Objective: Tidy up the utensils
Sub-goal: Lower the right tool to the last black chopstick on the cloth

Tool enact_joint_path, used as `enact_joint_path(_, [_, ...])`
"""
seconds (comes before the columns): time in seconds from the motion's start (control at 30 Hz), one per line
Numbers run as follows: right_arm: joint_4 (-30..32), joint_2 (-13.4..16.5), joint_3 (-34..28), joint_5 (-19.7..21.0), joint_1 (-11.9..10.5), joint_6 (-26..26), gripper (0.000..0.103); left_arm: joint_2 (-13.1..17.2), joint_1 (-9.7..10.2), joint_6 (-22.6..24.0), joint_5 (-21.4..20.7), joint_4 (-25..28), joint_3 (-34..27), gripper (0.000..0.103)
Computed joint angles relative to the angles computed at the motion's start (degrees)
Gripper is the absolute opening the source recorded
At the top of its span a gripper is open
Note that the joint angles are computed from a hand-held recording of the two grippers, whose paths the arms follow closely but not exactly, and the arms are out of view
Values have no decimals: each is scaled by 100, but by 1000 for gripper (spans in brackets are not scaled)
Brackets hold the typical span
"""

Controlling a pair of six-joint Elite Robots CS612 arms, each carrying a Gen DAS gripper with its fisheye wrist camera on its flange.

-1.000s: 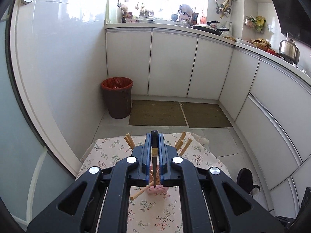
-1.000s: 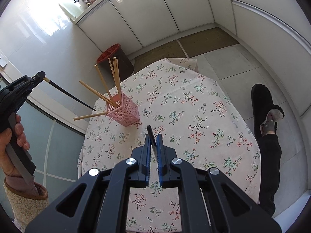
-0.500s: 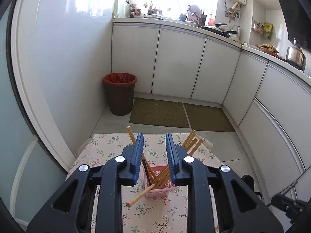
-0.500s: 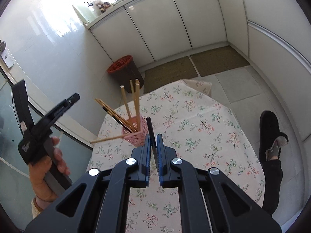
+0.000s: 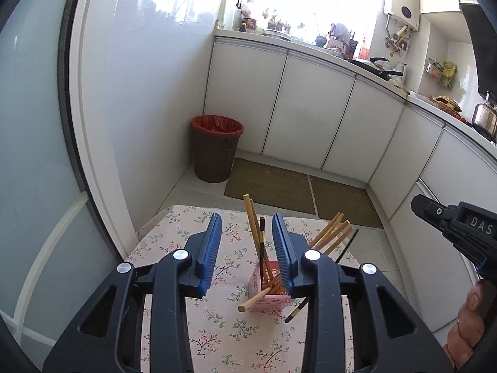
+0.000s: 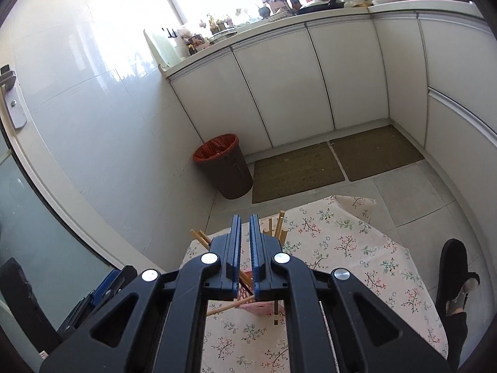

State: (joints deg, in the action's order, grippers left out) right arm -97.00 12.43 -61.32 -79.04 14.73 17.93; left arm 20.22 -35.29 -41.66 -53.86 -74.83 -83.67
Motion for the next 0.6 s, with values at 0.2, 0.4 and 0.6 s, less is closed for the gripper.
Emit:
enact_joint_path(0.2, [2,198,-297,-104,-28,22,6,23,57,-131,-1,69,-112,35])
enact_joint_path(0.4, [1409,33,294,392,-390,910,58,94,43,-208,107,45,-307,54])
enact_joint_path(0.6, [1828,-502,2026,140,-510,1543,57,125,22,-101,151,-89,-312,67])
